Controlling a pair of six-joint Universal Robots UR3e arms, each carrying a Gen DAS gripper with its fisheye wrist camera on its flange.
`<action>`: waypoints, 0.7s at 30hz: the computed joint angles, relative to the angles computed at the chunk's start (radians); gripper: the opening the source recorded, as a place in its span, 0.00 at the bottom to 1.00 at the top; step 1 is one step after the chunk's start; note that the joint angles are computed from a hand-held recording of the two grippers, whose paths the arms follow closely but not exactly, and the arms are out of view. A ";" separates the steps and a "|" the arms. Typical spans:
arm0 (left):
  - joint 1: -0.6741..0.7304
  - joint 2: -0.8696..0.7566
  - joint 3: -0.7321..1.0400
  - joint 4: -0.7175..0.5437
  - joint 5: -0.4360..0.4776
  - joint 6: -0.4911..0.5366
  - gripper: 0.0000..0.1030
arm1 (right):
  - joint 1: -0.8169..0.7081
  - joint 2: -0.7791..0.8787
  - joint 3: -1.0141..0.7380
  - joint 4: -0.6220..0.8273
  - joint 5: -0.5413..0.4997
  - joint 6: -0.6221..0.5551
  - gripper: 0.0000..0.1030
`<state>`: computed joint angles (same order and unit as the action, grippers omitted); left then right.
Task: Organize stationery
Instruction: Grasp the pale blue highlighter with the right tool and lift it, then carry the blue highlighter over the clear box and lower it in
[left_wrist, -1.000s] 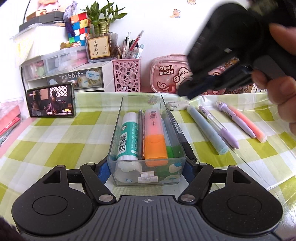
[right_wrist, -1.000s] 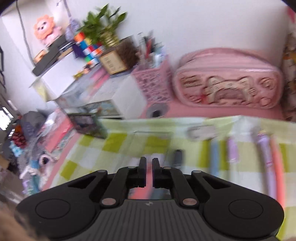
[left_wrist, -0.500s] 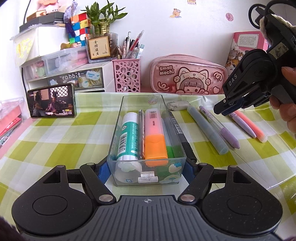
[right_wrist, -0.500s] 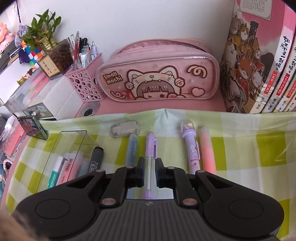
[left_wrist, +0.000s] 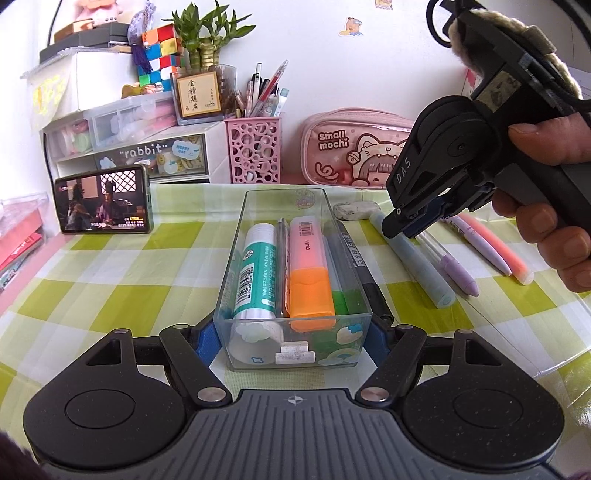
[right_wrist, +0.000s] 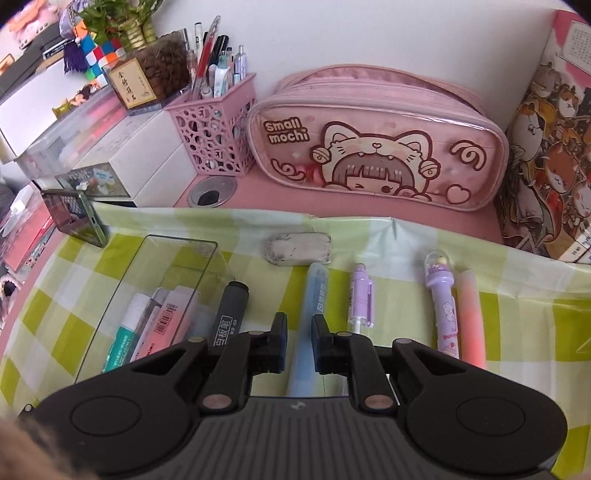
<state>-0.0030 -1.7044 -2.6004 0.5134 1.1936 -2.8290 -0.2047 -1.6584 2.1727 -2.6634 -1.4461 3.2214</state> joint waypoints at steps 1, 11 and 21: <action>0.000 0.000 0.000 0.000 0.000 0.000 0.71 | 0.004 0.009 -0.008 0.005 -0.010 0.001 0.17; 0.002 0.002 -0.001 -0.002 -0.003 0.000 0.71 | -0.044 -0.018 0.039 -0.014 0.066 0.027 0.19; 0.001 0.001 -0.002 -0.001 -0.001 0.002 0.71 | -0.197 -0.213 0.150 -0.013 0.332 0.029 0.18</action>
<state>-0.0016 -1.7034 -2.6020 0.5129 1.1924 -2.8267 -0.4014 -1.8712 2.3223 -2.6765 -1.1141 3.2506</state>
